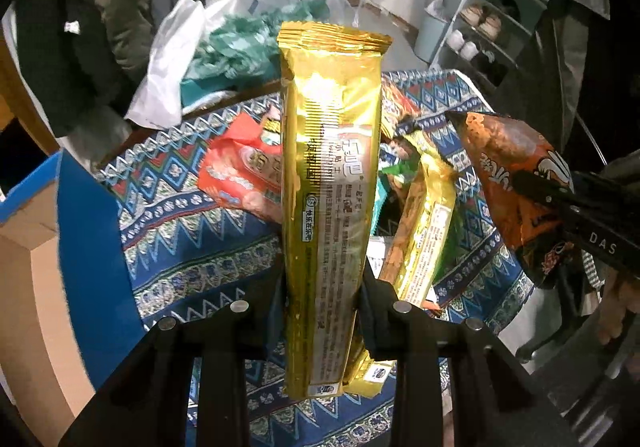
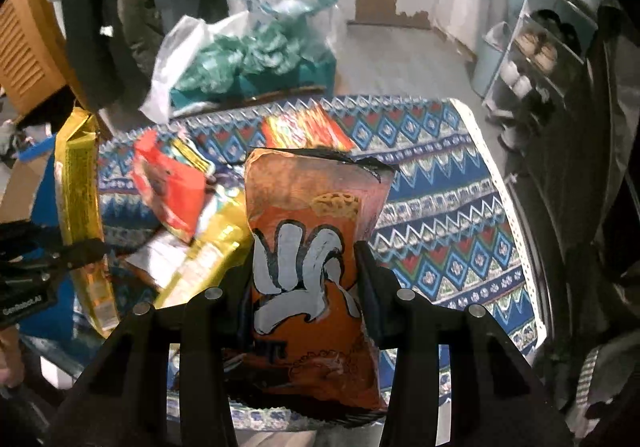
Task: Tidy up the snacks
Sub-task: 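Lift the gold bar with the left tool while the right tool carries the orange bag toward the box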
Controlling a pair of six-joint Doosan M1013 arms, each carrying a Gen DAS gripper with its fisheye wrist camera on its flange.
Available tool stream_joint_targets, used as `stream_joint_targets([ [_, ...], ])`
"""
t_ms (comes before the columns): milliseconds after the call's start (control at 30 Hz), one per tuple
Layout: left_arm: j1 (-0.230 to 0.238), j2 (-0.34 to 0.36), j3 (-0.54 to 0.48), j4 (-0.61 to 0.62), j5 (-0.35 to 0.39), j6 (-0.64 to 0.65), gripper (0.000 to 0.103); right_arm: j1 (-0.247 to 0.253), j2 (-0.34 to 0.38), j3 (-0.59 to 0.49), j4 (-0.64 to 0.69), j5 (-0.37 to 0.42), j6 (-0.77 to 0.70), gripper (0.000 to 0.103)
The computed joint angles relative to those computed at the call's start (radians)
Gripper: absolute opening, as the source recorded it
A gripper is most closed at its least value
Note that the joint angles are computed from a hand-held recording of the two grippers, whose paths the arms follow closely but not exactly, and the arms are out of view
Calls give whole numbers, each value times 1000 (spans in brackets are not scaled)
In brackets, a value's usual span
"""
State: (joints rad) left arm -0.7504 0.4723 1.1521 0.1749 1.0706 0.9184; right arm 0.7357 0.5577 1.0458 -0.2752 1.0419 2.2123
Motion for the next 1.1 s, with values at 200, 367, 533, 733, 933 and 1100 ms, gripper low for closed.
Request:
stream_joint_targets([
  [200, 4, -24, 16, 8, 1, -33, 32, 11, 5, -24, 12, -27, -23, 42],
  [367, 5, -57, 42, 33, -7, -73, 32, 26, 18, -59, 34, -35, -62, 42],
  [533, 8, -91, 69, 73, -1, -124, 32, 41, 37, -106, 51, -38, -101, 42],
  [733, 18, -132, 109, 98, 1, -188, 32, 62, 73, -185, 82, -27, -152, 42],
  [933, 38, -180, 161, 109, -18, -250, 32, 83, 129, -296, 122, 5, -209, 42],
  [1100, 51, -217, 199, 113, -31, -290, 32, 100, 197, -426, 161, 53, -259, 42],
])
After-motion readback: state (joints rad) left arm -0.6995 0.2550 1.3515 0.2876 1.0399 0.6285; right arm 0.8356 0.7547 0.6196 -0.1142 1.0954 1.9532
